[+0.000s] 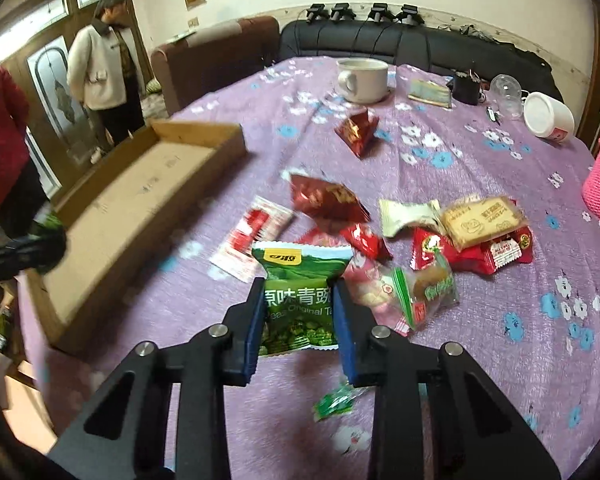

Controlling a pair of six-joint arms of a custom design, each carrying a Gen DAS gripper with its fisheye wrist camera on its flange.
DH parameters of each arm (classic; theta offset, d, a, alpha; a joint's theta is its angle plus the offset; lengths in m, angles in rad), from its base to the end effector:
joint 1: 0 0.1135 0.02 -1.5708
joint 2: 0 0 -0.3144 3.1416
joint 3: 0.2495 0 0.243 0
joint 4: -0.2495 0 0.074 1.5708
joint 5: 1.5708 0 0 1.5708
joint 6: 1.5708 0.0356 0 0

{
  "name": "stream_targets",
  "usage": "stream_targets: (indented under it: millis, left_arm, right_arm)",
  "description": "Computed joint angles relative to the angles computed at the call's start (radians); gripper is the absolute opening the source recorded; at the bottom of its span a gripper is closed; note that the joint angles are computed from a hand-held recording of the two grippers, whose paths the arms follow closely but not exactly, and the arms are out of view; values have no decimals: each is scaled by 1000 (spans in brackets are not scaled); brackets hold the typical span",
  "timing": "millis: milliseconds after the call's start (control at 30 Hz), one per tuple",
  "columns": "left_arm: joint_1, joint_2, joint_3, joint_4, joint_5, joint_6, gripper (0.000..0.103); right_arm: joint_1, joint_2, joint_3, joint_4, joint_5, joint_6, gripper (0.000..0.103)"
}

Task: Organize snacks
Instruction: 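Carry both green packets over the cardboard box and open both grippers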

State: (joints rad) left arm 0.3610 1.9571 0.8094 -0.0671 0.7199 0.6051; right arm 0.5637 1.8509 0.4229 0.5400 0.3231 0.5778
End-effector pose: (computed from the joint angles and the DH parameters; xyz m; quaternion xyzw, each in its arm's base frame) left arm 0.3123 0.0928 0.1202 0.1741 0.9067 -0.2300 0.3078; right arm 0.2324 0.1335 0.1075 0.0604 0.9296 0.0510 0.3600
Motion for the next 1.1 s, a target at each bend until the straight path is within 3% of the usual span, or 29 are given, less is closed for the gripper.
stream_targets:
  millis: [200, 467, 567, 733, 933, 1100]
  left_arm:
    - [66, 62, 85, 14, -51, -55, 29]
    - [104, 141, 177, -6, -108, -80, 30]
    - [123, 169, 220, -54, -76, -84, 41]
    - [178, 192, 275, -132, 12, -65, 46]
    - [223, 184, 284, -141, 106, -82, 49]
    - [236, 145, 232, -93, 176, -86, 51]
  right_arm:
    - [74, -51, 140, -135, -73, 1, 34]
    - [144, 183, 507, -270, -249, -5, 34]
    - [160, 293, 648, -339, -287, -7, 34]
    - [181, 407, 808, -442, -305, -3, 36]
    - [195, 364, 777, -417, -253, -29, 43]
    - [222, 197, 579, -319, -86, -47, 46]
